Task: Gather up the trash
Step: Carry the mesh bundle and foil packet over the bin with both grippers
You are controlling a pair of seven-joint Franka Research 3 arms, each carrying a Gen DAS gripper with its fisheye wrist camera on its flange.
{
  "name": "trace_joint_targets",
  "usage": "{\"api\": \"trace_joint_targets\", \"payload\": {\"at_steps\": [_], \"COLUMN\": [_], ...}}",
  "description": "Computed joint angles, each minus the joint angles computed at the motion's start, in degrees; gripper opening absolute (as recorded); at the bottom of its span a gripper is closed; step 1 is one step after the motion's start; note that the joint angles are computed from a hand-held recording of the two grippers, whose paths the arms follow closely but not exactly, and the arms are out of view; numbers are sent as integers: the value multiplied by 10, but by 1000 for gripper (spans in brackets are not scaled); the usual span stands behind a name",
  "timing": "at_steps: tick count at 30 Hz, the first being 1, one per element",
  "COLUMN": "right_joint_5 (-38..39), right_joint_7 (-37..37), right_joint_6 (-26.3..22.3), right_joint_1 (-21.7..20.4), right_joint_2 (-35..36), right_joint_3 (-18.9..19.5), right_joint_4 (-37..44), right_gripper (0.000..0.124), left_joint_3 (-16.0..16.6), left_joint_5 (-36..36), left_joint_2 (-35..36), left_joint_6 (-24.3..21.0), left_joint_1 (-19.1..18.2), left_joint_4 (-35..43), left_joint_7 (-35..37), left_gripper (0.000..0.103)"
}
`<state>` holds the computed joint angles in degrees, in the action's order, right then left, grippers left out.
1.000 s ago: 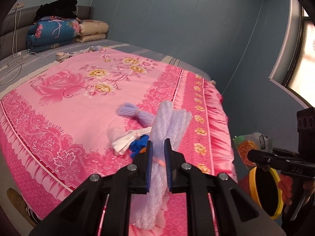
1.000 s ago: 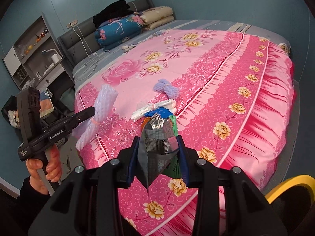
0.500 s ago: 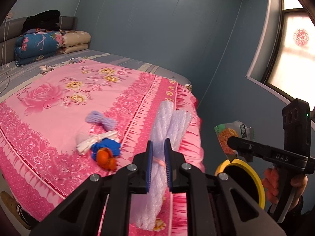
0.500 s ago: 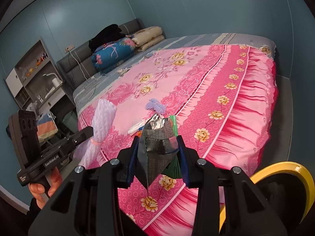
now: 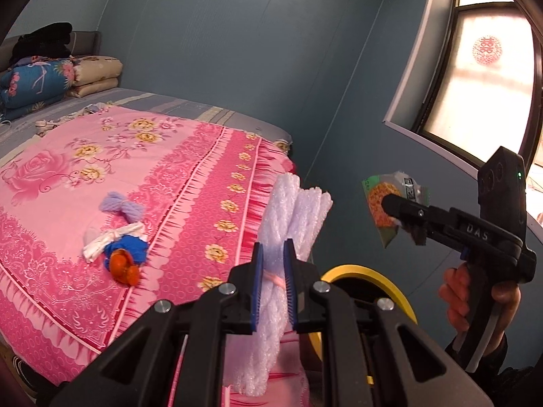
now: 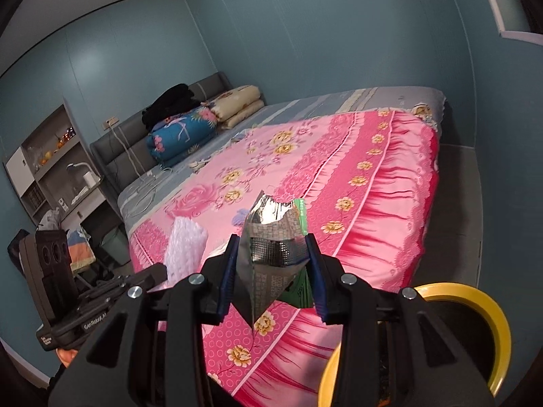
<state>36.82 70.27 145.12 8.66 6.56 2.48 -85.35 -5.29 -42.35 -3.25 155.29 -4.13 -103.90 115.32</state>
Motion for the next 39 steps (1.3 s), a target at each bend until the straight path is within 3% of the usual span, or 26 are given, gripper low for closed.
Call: {"api": "trace_joint_targets", "payload": {"at_steps": [9, 16, 26, 39], "right_joint_5": [-12, -67, -30, 5], "right_joint_7": [14, 69, 55, 49], "right_joint_6": [51, 92, 113, 92], "right_joint_1": [-8, -11, -23, -43], "right_joint_2": [-51, -91, -113, -105], "right_joint_3": [-17, -29, -49, -62], "right_joint_4": [-53, -96, -126, -131], "right_gripper": [37, 38, 40, 42], "left_joint_3": [-11, -14, -38, -76], "left_joint_5": [-23, -99, -64, 10], "left_joint_2": [-2, 3, 32, 93], "left_joint_6": [-22, -69, -106, -150], "left_joint_1": [-17, -28, -34, -31], "left_joint_4": [11, 24, 53, 103], "left_joint_7": [31, 92, 92, 49], "left_gripper": [12, 12, 12, 13]}}
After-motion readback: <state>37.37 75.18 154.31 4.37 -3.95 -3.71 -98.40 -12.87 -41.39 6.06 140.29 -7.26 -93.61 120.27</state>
